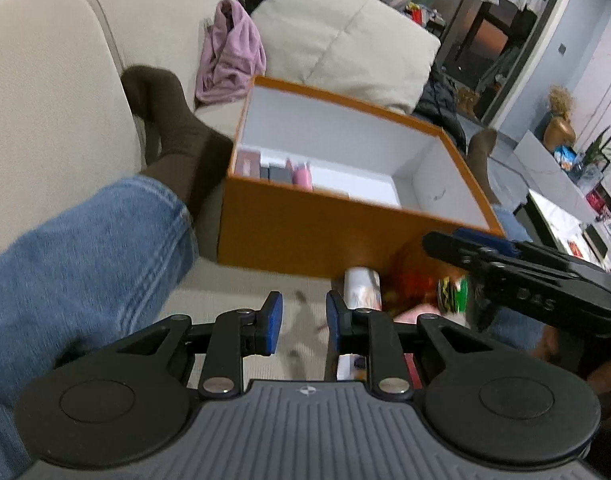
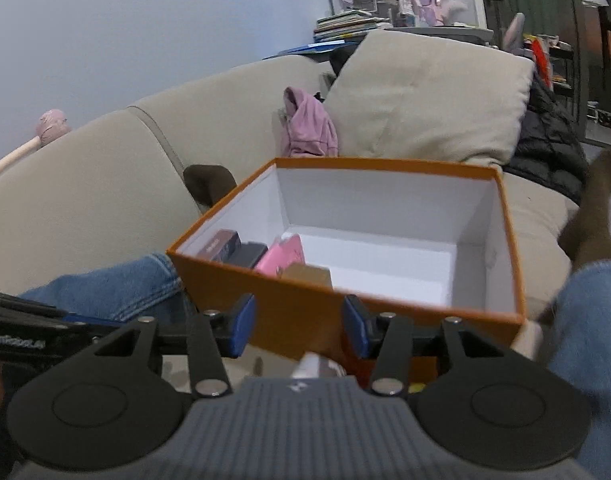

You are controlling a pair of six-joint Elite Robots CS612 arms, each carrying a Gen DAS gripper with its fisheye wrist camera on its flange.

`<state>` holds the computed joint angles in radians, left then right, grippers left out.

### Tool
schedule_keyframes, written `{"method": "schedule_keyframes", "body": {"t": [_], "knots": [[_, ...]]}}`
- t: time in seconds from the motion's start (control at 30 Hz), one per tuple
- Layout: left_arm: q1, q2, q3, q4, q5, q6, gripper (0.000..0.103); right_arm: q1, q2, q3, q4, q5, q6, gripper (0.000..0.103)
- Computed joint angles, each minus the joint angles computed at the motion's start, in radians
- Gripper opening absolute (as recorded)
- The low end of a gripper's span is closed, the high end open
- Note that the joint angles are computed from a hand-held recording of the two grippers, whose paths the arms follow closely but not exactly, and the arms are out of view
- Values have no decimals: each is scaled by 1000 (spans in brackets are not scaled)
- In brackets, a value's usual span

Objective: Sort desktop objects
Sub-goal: 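Move both grippers from the orange box toward the pile of toys, then grasp white crocheted bunny with left gripper while right gripper grasps brown plush dog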

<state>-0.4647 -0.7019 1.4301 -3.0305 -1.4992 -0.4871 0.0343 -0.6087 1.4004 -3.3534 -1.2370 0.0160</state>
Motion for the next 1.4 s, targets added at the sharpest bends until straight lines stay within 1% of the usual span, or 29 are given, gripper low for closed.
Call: {"method": "schedule_keyframes", "body": {"t": [0.07,0.13,0.23,0.3,0.53,0.63,0.7,0.73,0.77,0.8,0.9,0.93,1.0,1.03,1.1,1.17,1.2,1.23,1.3,1.33,1.4], "knots": [[2,-1,6,4,-40,10,26,-2,-9,31,-30,4,-11,51],[4,-4,10,10,-77,18,26,-2,-19,52,-19,-1,-27,51],[5,-11,19,20,-87,28,26,-5,-34,83,25,-11,-52,51],[5,-15,27,31,-93,38,26,-7,-42,99,55,-12,-51,51],[5,-20,40,118,-114,59,26,-9,-58,129,138,-12,-55,50],[-1,-32,58,123,-96,81,32,-8,-63,133,155,-16,-65,50],[-4,-41,72,110,-94,108,36,-10,-71,144,155,0,-75,50],[-5,-46,78,106,-97,124,40,-12,-75,150,158,12,-82,50],[-6,-50,83,103,-104,140,49,-13,-79,156,163,21,-90,50],[-7,-53,87,102,-110,155,52,-11,-84,159,176,18,-100,50],[-15,-62,97,106,-115,206,52,-9,-97,170,219,12,-126,50],[-18,-67,101,110,-110,227,53,-10,-102,176,222,19,-131,50],[-25,-75,108,127,-97,275,57,-13,-113,190,231,51,-158,50],[-28,-77,109,142,-89,303,57,-14,-119,195,247,69,-189,50],[-34,-82,106,192,-69,368,58,-12,-126,199,273,85,-241,50],[-44,-84,102,244,-22,430,58,-6,-132,197,314,89,-305,50],[-48,-84,101,265,-3,464,61,-3,-134,194,335,88,-333,49],[-48,-82,97,284,0,492,62,1,-135,189,358,77,-357,49],[-45,-74,84,323,6,507,62,8,-130,170,411,42,-388,49],[-44,-70,79,336,12,511,62,10,-125,157,441,32,-383,49],[-38,-61,65,356,9,511,63,5,-113,136,485,45,-369,52]]}}
